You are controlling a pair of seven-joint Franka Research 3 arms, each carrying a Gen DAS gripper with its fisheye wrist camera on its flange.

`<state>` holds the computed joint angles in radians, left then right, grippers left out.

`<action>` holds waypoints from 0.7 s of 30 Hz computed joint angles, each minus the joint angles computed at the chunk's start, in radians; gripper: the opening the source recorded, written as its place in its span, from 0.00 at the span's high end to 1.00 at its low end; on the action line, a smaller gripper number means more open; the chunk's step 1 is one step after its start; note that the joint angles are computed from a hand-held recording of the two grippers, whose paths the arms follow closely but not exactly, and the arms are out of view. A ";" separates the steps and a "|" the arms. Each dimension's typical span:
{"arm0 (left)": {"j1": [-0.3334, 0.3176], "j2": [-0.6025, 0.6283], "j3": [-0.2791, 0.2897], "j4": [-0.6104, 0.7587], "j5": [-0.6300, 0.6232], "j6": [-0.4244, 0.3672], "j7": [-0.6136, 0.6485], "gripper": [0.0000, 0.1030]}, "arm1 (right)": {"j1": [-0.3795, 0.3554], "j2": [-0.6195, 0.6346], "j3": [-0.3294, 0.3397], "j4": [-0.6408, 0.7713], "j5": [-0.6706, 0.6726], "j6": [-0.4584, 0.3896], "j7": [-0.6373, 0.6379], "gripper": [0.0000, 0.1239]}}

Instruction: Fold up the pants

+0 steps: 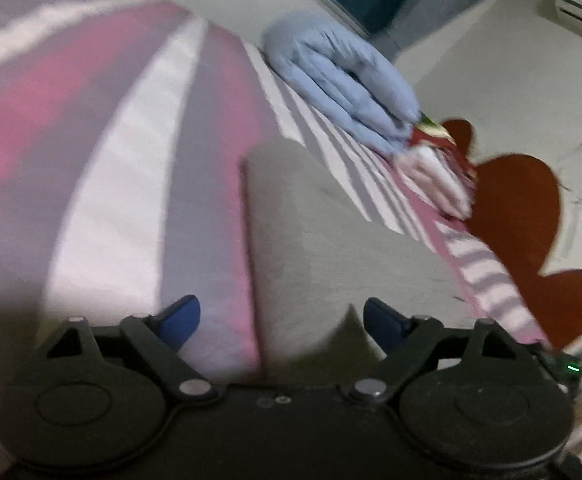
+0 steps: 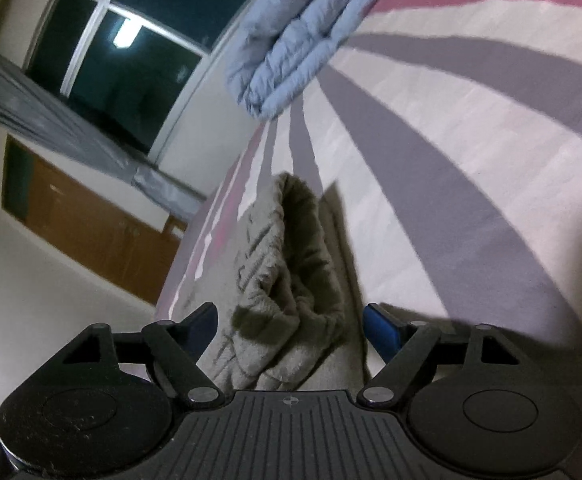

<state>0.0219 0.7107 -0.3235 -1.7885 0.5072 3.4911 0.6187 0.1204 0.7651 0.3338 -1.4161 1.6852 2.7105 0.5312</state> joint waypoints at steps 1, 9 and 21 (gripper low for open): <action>0.075 0.037 -0.086 0.036 0.074 -0.048 -0.005 0.21 | 0.011 0.015 -0.012 0.021 -0.048 -0.009 0.050 0.35; 0.265 0.271 -0.393 0.219 0.110 -0.201 0.171 0.41 | 0.021 0.125 0.021 0.176 -0.259 -0.035 0.183 0.19; 0.317 0.396 -0.523 0.235 0.055 -0.121 0.294 0.81 | 0.083 0.275 0.017 0.441 -0.619 -0.110 0.391 0.55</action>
